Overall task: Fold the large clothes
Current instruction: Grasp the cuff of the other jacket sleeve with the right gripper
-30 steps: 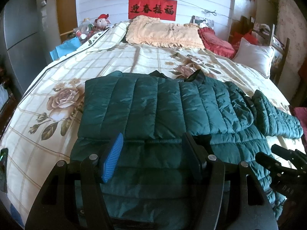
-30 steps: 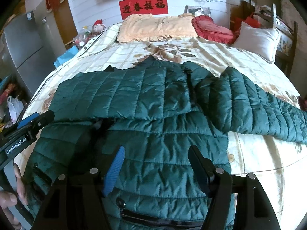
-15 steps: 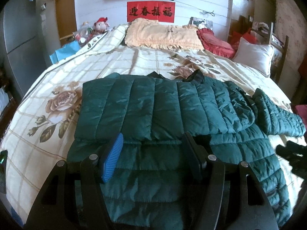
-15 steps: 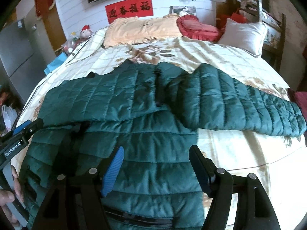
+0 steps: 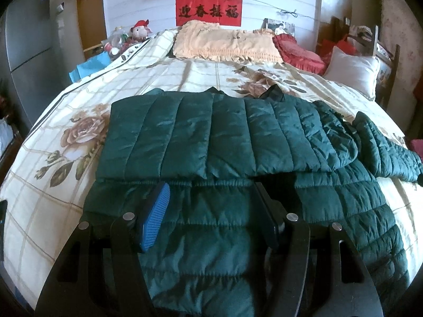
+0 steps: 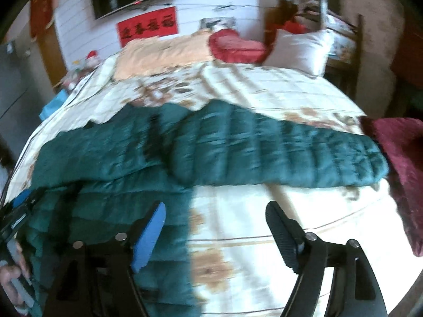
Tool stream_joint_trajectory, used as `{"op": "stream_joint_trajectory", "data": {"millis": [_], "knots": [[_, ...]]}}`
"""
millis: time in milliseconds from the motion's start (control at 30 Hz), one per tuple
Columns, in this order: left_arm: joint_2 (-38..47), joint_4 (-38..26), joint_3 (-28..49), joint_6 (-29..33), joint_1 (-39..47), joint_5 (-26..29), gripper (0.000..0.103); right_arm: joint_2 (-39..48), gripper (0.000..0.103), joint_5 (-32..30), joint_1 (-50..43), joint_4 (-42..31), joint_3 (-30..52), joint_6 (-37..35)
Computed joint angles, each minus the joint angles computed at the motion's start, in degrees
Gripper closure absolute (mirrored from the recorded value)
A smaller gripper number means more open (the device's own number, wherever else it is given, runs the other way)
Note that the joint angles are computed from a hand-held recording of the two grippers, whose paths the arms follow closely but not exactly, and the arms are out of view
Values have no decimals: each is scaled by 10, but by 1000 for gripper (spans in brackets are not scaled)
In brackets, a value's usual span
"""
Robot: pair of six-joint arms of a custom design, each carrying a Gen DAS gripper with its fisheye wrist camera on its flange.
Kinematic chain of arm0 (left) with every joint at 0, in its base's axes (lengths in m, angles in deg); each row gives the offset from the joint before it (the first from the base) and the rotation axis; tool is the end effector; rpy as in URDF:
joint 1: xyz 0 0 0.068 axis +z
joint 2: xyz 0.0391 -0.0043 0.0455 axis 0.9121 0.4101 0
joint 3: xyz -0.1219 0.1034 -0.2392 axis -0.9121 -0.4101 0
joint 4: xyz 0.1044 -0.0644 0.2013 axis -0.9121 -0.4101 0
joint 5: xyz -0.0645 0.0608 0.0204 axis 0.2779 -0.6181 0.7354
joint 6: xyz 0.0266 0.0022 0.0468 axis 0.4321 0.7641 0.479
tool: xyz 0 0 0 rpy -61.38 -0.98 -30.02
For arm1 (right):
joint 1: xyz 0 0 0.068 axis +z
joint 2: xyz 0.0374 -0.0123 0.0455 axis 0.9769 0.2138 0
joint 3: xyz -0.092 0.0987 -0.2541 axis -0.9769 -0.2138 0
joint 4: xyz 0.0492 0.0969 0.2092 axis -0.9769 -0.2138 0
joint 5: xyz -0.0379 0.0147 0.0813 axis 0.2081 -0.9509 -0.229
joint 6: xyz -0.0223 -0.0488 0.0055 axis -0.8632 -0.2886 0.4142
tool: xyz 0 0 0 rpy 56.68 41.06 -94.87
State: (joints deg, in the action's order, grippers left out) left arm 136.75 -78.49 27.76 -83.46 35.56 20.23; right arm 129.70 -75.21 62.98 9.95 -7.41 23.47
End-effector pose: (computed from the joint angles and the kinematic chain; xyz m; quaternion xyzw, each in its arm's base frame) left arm 0.1688 -0.0811 0.1435 -0.0527 0.9196 0.0155 0.3890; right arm 0.1682 -0.0373 0.1851 0.0227 0.9372 0.0167 0.3476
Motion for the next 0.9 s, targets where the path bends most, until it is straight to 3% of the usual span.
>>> {"op": "stream_joint_trajectory", "data": {"millis": [233,400,733,900], "knots": [[-23,-11,-10,-23,-8,7,39,130,26,-54,-187,77,34,-64],[-31,-25,-3,-30,-5,22,39,244,26,-71,-286,114,93,-67],[-13,-31,9,-39,-7,29,39,421,26,-137,-379,72,266,36],[-14,-36,9,-35,1,32,39,474,26,-105,-356,70,314,85]]}}
